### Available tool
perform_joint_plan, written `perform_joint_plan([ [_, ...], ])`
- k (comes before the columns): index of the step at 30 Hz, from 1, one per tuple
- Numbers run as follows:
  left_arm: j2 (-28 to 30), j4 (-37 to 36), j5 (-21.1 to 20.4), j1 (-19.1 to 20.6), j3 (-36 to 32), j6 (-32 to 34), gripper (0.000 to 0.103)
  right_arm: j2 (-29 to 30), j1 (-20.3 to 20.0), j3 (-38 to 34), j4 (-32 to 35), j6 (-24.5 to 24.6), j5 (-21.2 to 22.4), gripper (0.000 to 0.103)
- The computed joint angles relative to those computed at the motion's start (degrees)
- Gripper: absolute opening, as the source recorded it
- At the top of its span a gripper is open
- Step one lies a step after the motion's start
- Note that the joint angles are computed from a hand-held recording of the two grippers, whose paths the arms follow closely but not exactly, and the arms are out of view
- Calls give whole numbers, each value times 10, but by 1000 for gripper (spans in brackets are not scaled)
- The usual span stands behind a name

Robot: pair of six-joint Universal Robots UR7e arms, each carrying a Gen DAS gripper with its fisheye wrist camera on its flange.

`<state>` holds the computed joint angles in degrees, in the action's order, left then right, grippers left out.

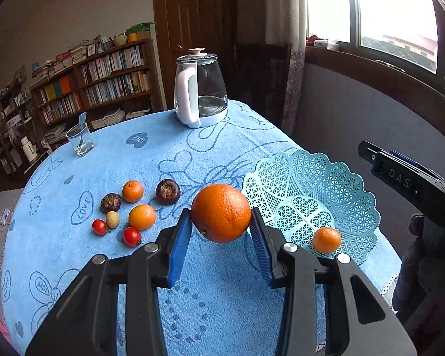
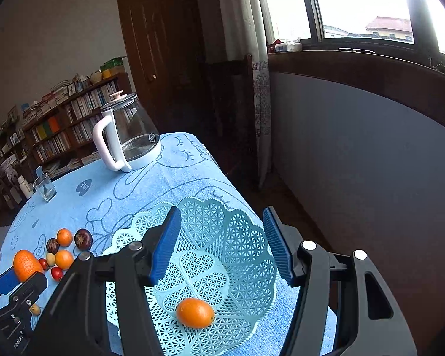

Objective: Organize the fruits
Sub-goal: 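Move the left tool over the basket and release the tangerine, then withdraw both open tools from the basket toward the remaining fruit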

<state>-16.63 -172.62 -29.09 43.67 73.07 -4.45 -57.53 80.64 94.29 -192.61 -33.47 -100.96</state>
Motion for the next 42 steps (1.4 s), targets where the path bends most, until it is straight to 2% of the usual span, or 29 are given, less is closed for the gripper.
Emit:
perform_joint_plan([
  [7, 22, 58, -26, 14, -52, -34, 41, -13, -3, 2, 20, 12, 18, 60],
  [18, 59, 129, -71, 28, -124, -43, 41, -23, -5, 9, 14, 16, 25, 61],
  [26, 72, 150, -92, 36, -149, -44, 41, -25, -5, 11, 13, 18, 25, 61],
  [27, 72, 153, -94, 36, -150, -45, 43, -25, -5, 11, 14, 19, 25, 61],
  [28, 72, 154, -94, 36, -150, -48, 57, -25, -4, 10, 15, 20, 23, 61],
  [30, 70, 129, -92, 35, -143, -45, 78, -26, -5, 9, 17, 21, 23, 61],
  [34, 65, 109, -86, 33, -136, -37, 83, -28, -5, 10, 17, 23, 23, 61],
  [40, 59, 98, -79, 30, -126, -37, 83, -32, -5, 15, 12, 22, 26, 61],
  [42, 59, 94, -75, 28, -124, -33, 83, -31, -5, 15, 8, 23, 27, 67],
])
